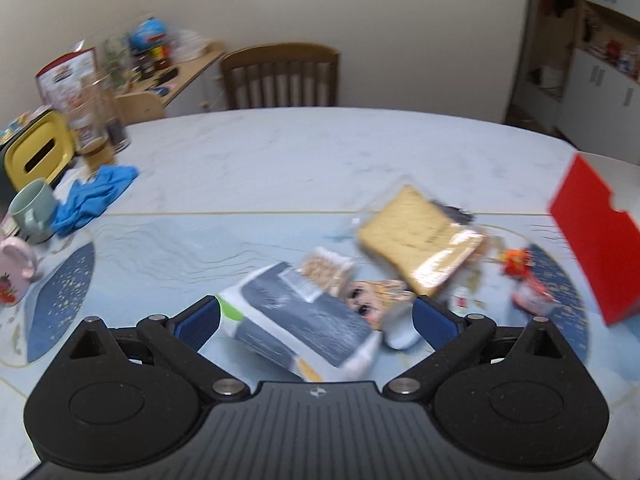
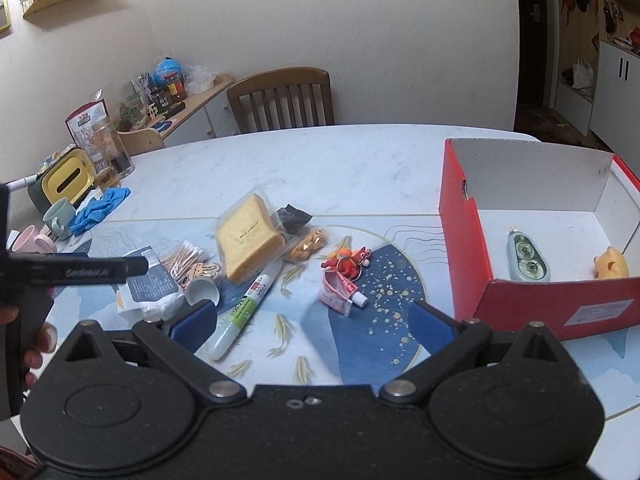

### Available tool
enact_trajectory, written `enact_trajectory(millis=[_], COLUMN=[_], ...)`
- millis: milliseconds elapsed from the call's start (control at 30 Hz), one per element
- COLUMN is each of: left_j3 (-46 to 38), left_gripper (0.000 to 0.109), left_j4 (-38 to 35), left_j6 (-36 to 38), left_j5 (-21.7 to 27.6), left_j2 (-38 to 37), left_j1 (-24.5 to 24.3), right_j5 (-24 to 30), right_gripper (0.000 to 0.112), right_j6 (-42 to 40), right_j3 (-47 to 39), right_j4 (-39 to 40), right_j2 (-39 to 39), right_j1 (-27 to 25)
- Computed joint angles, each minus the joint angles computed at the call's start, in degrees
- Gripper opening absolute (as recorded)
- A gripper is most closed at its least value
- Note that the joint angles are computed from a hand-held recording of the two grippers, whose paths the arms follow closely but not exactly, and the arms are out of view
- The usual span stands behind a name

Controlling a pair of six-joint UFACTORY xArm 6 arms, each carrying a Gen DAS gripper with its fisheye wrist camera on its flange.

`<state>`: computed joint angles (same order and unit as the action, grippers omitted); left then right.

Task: Organize objects
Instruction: 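Withdraw both grippers from the box back toward the table items, then grasp the white-and-grey tissue pack with the left gripper while the right gripper grasps the pink tube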

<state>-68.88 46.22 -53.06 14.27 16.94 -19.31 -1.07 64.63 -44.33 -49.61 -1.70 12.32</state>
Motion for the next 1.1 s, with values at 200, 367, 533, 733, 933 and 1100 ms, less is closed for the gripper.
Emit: enact_trajectory(millis=[200,367,533,733,933,1100], left_j3=[-7.45,-12.54,-13.73,-10.32,-5.41,-0.50], left_gripper=[0.103,0.103,0.103,0.103,0.103,0.103], left_j4=[-4.65,-7.32,-7.50,-9.57,-11.25,-15.64], left_j6=[-0.32,-1.74,-1.60,0.89,4.10,7.35], left_j5=[7.30,12.92,14.81,12.60,9.23,4.54], left_j2=[5.99,10.13,11.57,10.33,8.30,6.41], left_j1=[-0.63,-1.33,-1.76,-0.71,1.28,2.86], right_j5=[1.02,1.66,1.61,1.52,2.67,4.30], right_gripper=[0.102,0.102,0.102,0.100,0.093,0.085], right_j6=[-3.12,-7.07,-12.26,-24.82,-45.68,-52.04], right_j3=[-1.89,-4.41,-7.85,-12.50,-16.10,-18.67], right_j4=[1.99,3.91,6.37,17.34,38.70,44.98], right_j2=[2.78,6.13,10.38,16.84,21.98,24.61], right_j1=[0.60,1.02,0.97,0.98,2.89,3.25])
